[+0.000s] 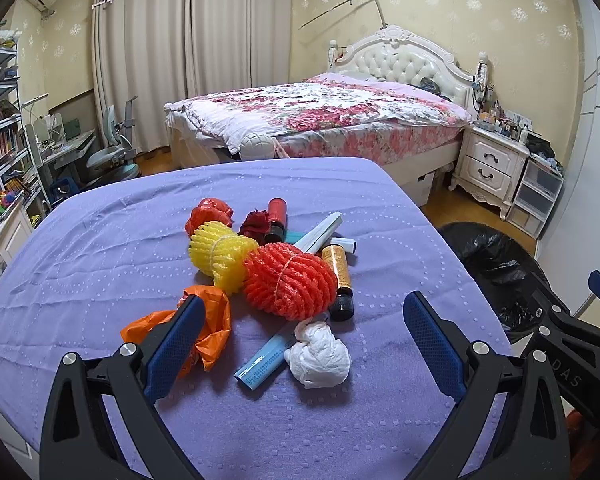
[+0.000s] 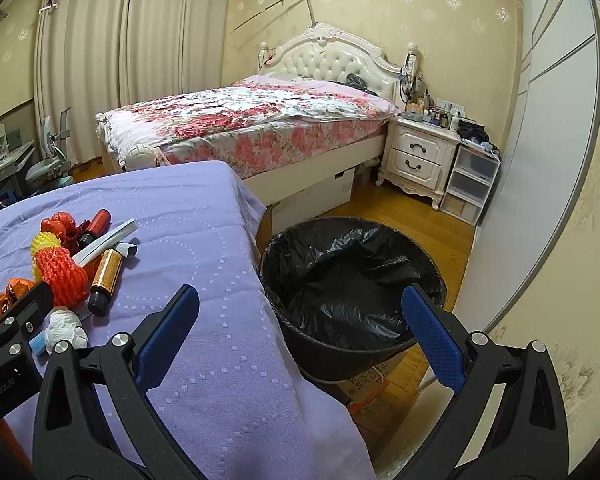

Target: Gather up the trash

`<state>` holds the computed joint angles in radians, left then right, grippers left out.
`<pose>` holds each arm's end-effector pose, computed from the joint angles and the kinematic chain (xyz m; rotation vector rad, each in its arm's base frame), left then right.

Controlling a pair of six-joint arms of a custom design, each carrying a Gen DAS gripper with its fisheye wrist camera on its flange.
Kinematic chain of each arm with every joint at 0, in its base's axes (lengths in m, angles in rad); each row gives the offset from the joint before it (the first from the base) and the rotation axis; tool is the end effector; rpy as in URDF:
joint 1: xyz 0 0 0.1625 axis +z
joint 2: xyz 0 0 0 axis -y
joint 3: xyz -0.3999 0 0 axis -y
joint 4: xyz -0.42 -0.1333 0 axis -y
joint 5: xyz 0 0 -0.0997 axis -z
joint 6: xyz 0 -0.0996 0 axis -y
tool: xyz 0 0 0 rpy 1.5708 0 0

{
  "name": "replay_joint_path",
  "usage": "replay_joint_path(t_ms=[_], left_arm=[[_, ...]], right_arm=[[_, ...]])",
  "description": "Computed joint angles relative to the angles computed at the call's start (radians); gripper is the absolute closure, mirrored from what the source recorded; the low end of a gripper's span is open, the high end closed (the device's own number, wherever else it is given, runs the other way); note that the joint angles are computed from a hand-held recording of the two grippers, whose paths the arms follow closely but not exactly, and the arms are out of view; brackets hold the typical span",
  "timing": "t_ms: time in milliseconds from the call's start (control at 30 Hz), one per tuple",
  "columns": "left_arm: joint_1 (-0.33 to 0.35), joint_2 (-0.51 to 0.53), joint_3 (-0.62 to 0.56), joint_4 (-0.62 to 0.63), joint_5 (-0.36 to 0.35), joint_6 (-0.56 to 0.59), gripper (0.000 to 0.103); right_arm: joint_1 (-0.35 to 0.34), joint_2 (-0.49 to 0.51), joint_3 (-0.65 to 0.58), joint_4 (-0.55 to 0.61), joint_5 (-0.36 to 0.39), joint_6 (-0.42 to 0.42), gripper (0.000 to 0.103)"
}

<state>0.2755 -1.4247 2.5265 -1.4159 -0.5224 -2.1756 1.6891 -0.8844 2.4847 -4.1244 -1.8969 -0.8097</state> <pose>-0.1631 -0.2743 0.0733 -0.0802 1.8888 -1.2017 0.1450 -0.3611 0.0787 0.8695 -2.1816 1.0064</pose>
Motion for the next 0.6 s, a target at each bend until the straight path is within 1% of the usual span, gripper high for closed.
replay_joint_path(t_ms=[500, 600], left_arm=[[0.006, -0.011, 0.005, -0.008, 0.0, 0.013, 0.006], [0.01, -0.004, 0.022, -0.035, 0.001, 0.011, 0.006]], right_arm=[[-0.003, 0.003, 0.002, 0.006, 0.001, 0.008, 0.004], [-0.003, 0.003, 0.002, 0.006, 0.001, 0.008, 0.004]])
